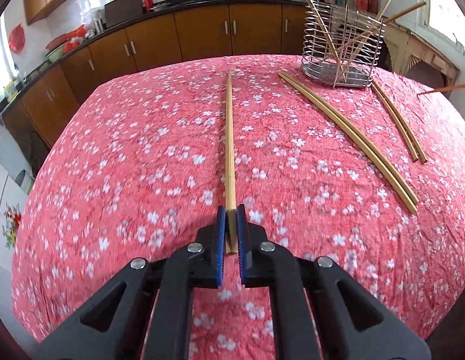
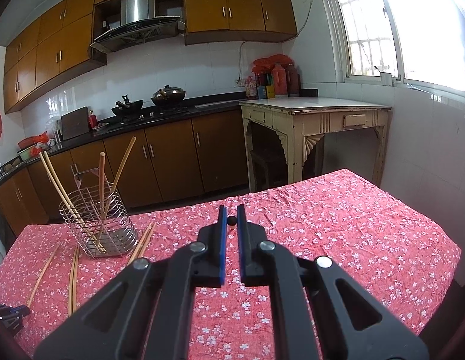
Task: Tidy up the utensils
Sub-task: 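Lift the chopsticks with both grippers and carry them toward the wire basket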
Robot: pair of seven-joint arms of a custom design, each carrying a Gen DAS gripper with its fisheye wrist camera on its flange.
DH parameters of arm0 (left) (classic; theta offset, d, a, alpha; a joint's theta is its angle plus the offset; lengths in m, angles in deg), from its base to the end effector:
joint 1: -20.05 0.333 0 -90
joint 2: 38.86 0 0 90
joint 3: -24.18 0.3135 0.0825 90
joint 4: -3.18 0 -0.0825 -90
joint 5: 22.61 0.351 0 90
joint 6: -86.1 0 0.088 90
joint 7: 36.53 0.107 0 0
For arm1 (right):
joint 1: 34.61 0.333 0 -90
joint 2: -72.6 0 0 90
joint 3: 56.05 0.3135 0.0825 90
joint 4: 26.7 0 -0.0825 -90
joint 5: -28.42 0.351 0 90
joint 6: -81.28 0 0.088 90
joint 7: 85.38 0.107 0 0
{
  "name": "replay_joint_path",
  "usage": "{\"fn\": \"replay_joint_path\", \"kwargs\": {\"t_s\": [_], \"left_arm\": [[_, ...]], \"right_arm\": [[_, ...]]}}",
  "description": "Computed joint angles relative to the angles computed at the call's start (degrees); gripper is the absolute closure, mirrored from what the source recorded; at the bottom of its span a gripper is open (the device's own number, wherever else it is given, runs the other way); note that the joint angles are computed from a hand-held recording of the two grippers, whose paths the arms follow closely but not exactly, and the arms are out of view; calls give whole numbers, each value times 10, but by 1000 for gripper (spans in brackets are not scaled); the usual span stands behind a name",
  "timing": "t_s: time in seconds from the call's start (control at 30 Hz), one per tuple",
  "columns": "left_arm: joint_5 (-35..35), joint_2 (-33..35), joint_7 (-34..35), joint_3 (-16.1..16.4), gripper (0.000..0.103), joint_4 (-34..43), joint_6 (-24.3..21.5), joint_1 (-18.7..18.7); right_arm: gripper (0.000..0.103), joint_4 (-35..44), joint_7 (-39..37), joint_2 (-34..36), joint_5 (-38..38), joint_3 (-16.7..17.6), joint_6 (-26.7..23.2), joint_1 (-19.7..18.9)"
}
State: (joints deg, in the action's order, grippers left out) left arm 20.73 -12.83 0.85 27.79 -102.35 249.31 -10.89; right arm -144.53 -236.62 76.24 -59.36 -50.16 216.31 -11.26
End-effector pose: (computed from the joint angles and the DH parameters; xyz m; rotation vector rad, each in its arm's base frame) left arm 0.5587 -0.3352 0.3511 -1.6002 2.0461 -0.6341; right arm 0.4973 0.2621 0.4554 -1.1246 1.8640 -1.1259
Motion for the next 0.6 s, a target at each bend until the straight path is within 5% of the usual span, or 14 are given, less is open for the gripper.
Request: {"fn": "replay_joint_path", "kwargs": {"t_s": [0.27,0.43,0.6], "left_arm": [[-99,81,116,-24,96,131,-46,38],[-103,65,120,10,95,90,6,12],[-90,62,110,36,95,88,-7,-17]], "right_arm": [[96,2,-1,1,1,0,-3,2],[96,-1,3,-1,0,0,-3,1],[96,1,4,0,0,0,-2,0]]}}
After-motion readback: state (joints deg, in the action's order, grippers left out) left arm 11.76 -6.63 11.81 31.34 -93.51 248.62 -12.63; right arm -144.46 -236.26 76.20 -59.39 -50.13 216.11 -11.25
